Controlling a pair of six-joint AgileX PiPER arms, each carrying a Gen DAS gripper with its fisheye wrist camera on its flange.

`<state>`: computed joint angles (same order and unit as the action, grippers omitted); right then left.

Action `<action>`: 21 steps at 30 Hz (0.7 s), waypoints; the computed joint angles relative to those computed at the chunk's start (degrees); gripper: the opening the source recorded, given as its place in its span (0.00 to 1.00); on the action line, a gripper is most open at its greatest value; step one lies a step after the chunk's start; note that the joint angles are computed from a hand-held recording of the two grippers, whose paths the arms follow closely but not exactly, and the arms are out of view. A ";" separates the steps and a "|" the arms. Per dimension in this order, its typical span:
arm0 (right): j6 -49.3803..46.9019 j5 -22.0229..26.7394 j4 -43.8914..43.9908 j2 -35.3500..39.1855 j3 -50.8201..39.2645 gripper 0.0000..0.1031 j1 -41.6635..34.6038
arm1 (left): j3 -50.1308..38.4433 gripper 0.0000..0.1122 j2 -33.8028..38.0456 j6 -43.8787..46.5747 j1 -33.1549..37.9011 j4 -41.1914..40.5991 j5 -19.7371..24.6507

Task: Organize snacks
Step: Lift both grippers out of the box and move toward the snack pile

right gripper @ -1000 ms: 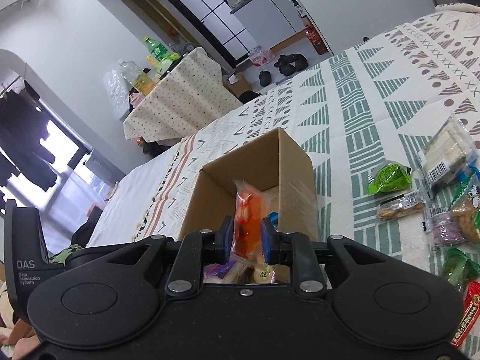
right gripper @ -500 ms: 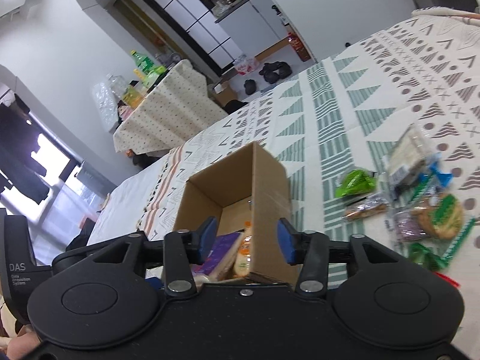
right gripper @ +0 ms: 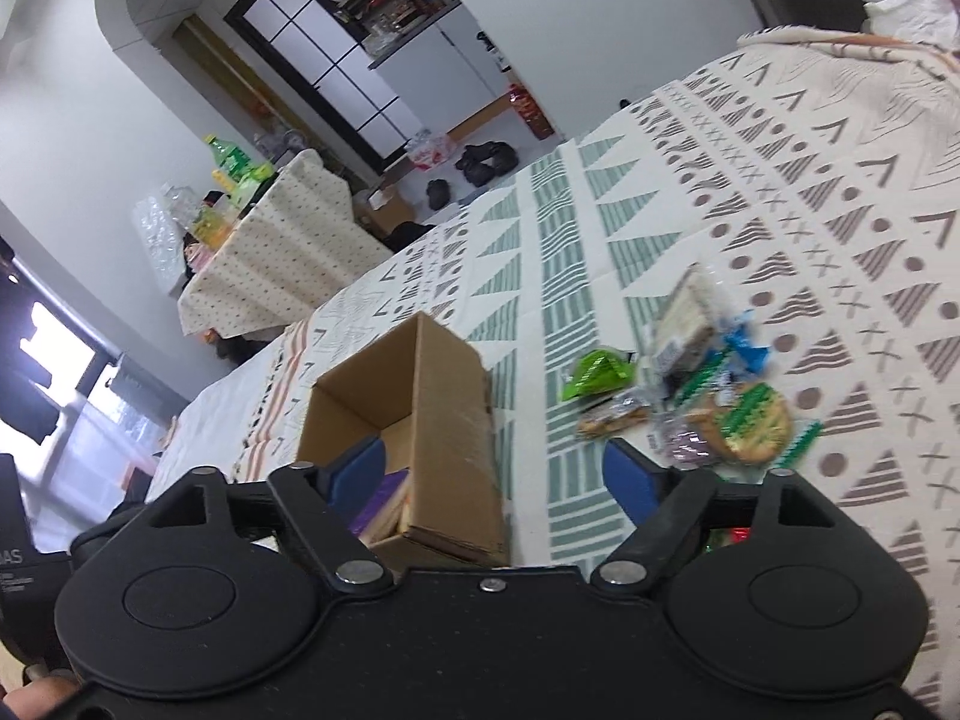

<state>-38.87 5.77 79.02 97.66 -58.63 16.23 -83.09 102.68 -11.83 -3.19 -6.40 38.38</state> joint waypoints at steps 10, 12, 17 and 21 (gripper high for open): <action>10.18 1.34 -11.88 -6.36 5.97 0.88 -4.87 | 3.54 0.92 -2.91 -0.41 -4.15 -2.05 -0.91; 5.97 1.64 -7.83 -7.48 7.74 0.88 -5.73 | 3.57 0.92 -3.14 0.33 -4.46 -3.27 -0.34; 2.48 1.71 -3.66 -9.47 11.03 0.88 -7.16 | 2.81 0.92 -3.22 0.74 -5.70 -4.57 2.06; 3.59 0.96 -4.03 -10.62 12.88 0.88 -7.38 | 3.04 0.92 -3.47 -0.69 -7.06 -3.18 2.18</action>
